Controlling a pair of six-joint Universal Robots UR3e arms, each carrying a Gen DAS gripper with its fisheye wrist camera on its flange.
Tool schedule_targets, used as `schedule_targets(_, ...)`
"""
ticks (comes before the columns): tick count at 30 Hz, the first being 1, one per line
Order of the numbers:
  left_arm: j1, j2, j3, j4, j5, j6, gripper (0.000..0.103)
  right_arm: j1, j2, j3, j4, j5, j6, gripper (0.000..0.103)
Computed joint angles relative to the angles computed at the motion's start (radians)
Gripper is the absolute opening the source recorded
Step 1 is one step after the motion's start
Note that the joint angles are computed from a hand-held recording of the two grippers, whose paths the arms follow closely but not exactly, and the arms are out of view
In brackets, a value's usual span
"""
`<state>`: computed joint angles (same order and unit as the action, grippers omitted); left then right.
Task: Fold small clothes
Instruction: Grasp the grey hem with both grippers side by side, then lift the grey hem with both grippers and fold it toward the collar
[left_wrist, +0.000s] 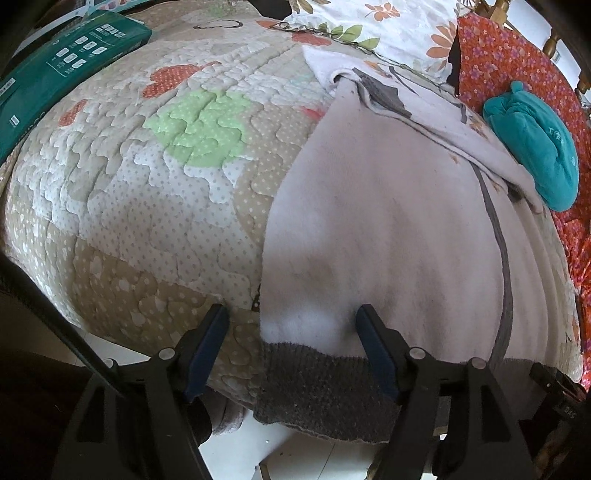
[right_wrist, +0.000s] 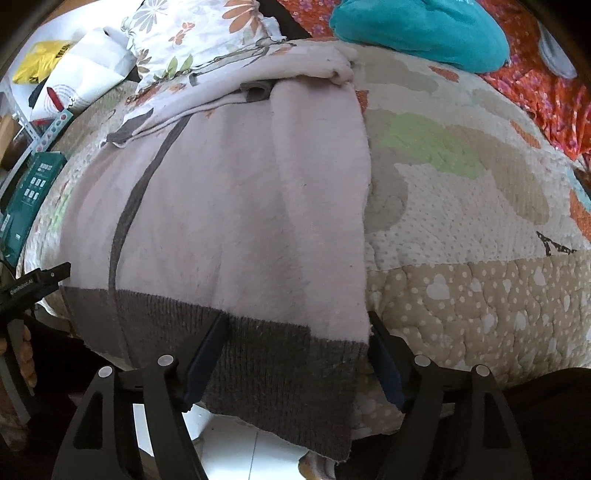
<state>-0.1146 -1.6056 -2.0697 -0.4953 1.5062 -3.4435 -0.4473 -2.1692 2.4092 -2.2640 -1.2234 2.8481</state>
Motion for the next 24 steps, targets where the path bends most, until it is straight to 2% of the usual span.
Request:
schedule_targets(11,0.009,0.023,-0.035,0.007,-0.032,0.004,0.071,-0.006,-0.044,0.021,0.012,0.002,-0.001,0.080)
schedule_targets(14,0.030,0.043,-0.056,0.000,-0.075,0.014,0.071,-0.028,-0.081,0.026,0.058,0.026,-0.020,0.079)
schedule_targets(15,0.051,0.057,-0.071,-0.008,-0.114,0.024,0.071,-0.049,-0.103,0.026,0.090,0.046,-0.037,0.079)
schedule_targets(16,0.074,0.070,-0.085,-0.012,-0.155,0.031,0.066,-0.076,-0.129,0.025,0.135,0.076,-0.059,0.078)
schedule_targets(19,0.166,0.115,-0.144,-0.020,-0.291,0.051,0.052,-0.243,-0.239,0.003,0.412,0.241,-0.211,0.071)
schedule_targets(24,0.265,0.187,-0.241,-0.027,-0.406,0.057,0.048,-0.419,-0.301,-0.035,0.742,0.362,-0.389,0.067)
